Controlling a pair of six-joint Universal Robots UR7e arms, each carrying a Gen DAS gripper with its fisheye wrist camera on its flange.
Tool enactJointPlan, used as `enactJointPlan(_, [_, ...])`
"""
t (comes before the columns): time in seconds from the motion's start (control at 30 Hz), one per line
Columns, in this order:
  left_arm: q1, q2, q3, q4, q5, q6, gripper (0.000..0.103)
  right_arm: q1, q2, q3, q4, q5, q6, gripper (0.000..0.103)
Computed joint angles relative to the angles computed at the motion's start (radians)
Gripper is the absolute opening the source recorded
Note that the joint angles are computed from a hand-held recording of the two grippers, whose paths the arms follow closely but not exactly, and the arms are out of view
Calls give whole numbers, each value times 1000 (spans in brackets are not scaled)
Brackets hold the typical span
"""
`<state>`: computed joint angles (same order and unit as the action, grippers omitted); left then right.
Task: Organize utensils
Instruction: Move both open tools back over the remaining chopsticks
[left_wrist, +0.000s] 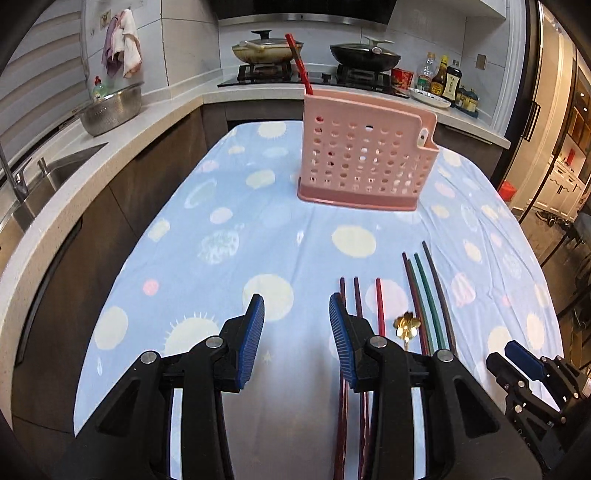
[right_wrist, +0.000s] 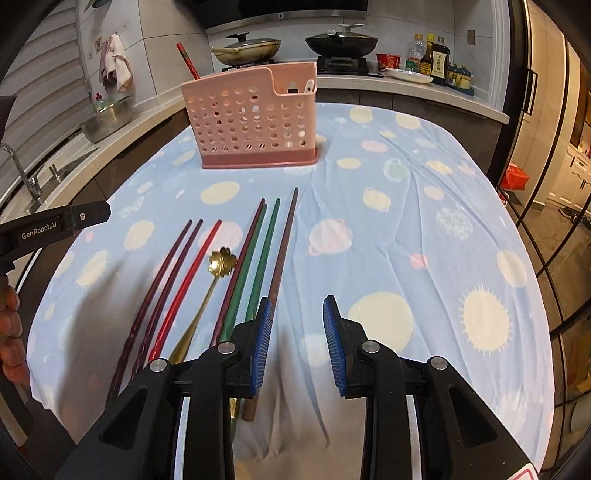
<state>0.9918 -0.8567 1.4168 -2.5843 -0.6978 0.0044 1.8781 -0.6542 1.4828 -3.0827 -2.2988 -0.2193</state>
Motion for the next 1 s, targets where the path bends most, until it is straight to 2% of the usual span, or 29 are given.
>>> enactJointPlan(0.23, [12,-55,117,66,-2,-100,35,-10,-38,93,-5,-7,55,29])
enactJointPlan(0.47, [18,-125,217,140,-31,-198,35,-7,-56,142,6,17,91,29])
enactJointPlan(0.67, [8,-163,259,150,-54,-214,35,2,-42,123,23,37,83,29])
enactJointPlan(1.0, [-6,-178,292,154,-81,-202,35,1,-4,82,42,14,61,24])
